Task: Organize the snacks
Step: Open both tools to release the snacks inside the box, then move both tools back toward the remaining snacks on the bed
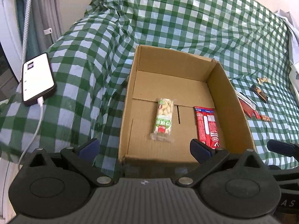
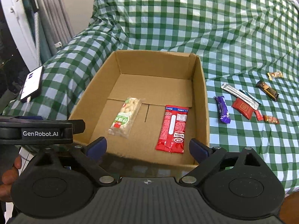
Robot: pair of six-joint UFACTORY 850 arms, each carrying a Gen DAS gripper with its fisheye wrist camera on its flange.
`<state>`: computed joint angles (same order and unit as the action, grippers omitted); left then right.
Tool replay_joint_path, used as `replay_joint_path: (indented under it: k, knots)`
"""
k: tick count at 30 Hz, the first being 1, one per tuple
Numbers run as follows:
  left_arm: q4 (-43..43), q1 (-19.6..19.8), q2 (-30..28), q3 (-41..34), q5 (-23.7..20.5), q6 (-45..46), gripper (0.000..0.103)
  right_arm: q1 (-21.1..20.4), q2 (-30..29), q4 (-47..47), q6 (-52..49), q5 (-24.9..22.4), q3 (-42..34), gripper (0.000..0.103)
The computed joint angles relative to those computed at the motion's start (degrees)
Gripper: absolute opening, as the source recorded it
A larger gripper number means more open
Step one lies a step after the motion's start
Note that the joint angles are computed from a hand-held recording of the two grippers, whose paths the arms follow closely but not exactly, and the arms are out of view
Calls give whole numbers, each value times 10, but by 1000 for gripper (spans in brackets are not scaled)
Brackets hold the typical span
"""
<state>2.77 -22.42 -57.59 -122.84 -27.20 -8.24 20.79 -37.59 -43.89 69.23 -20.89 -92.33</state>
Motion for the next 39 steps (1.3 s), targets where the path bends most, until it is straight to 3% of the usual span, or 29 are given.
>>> replay_joint_path:
  k: [7, 20, 39]
  knots:
    - [25, -5, 67, 99, 54, -24, 103, 17, 42, -117, 111, 8, 53, 97]
    - [90, -16, 127, 183, 105, -82, 103, 30, 93, -279, 277, 9, 114, 97]
    - [121, -20, 149, 211, 124, -106, 103, 36, 114, -345, 347, 0, 140, 98]
